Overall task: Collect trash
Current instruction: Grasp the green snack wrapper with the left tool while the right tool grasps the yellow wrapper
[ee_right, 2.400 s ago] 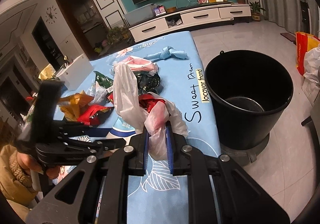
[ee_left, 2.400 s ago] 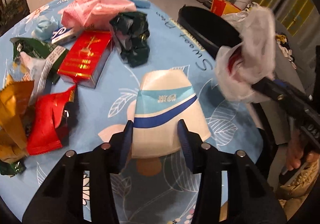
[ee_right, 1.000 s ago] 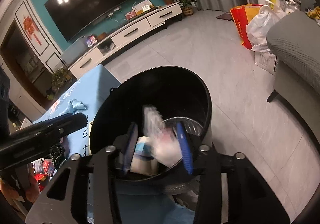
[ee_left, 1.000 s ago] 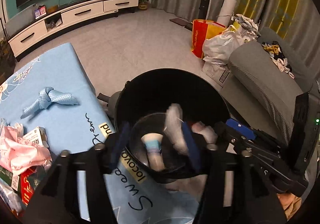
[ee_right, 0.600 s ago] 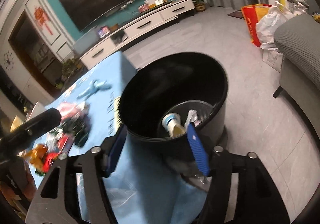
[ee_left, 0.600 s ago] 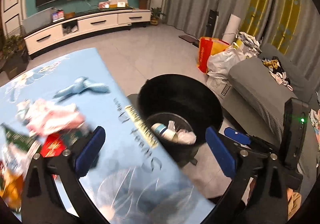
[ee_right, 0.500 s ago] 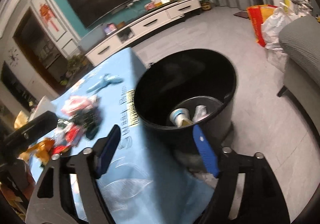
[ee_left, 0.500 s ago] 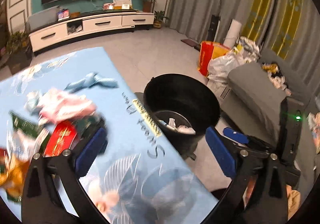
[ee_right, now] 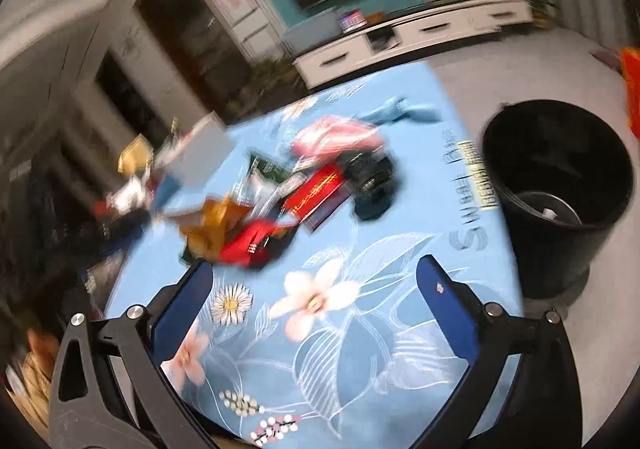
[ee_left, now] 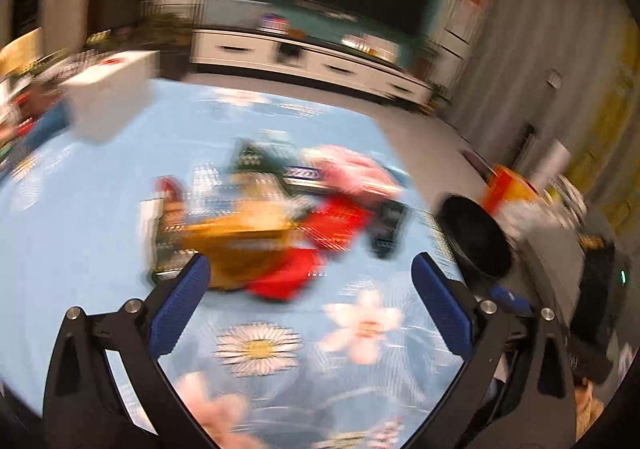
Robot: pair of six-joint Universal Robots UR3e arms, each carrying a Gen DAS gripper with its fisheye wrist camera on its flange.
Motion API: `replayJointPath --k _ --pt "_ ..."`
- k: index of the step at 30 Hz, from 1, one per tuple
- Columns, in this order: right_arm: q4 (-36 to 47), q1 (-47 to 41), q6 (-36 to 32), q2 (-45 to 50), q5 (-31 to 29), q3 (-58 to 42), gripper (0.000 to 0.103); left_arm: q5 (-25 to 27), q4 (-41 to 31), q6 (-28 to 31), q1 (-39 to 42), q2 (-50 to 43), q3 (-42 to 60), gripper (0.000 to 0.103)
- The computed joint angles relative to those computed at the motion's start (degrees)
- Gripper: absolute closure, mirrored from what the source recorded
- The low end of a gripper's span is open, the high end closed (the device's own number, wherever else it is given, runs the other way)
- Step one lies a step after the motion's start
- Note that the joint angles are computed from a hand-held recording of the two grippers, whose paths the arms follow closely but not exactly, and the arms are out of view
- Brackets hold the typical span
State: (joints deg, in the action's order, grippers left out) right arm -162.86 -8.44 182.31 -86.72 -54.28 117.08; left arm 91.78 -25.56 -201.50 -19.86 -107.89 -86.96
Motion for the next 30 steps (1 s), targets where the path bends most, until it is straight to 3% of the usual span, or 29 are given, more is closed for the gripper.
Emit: replayJointPath --k 4,8,10,12,17,20,26,28,30 --pt "0.5 11.0 -5.1 5.4 -10.3 -6.8 0.003 -0.7 6.9 0.0 6.0 6.3 -13.1 0.003" --pt "-4.0 17.8 -8.7 10.1 -17.7 -12.0 0.003 -10.6 5.5 5.2 13.2 10.0 -20.7 0.003" --pt "-4.1 19.9 -11.1 12.1 -19.8 -15.3 0.003 -13.6 9.4 6.5 15.6 11.2 -25.4 0.003" --pt "-3.1 22.4 -13.9 15.3 -22.7 -20.3 0.003 -12.2 10.2 7.9 16.4 11.7 -27.0 0.003" --pt "-0.1 25.9 -19.7 24.1 -24.2 -33.2 0.003 -7.1 6.7 6.7 17.6 10.3 -24.7 0.003" --pt "2.2 26.8 -22.3 28.7 -23.4 -40.3 0.004 -14.4 11.1 7.2 21.8 10.0 -27.1 0.003" --pt "7.2 28.3 -27.1 36.6 -22.4 -52.9 0.02 -17.7 12.7 8.6 24.2 5.4 -23.8 0.003" --pt "9.8 28.9 -28.7 39.0 -22.6 -56.8 0.032 -18.8 12.9 9.5 24.5 4.0 -22.6 0.007" --pt "12.8 29.1 -29.9 40.6 -22.3 -59.7 0.058 -19.2 13.0 10.0 24.6 2.9 -21.5 0.016"
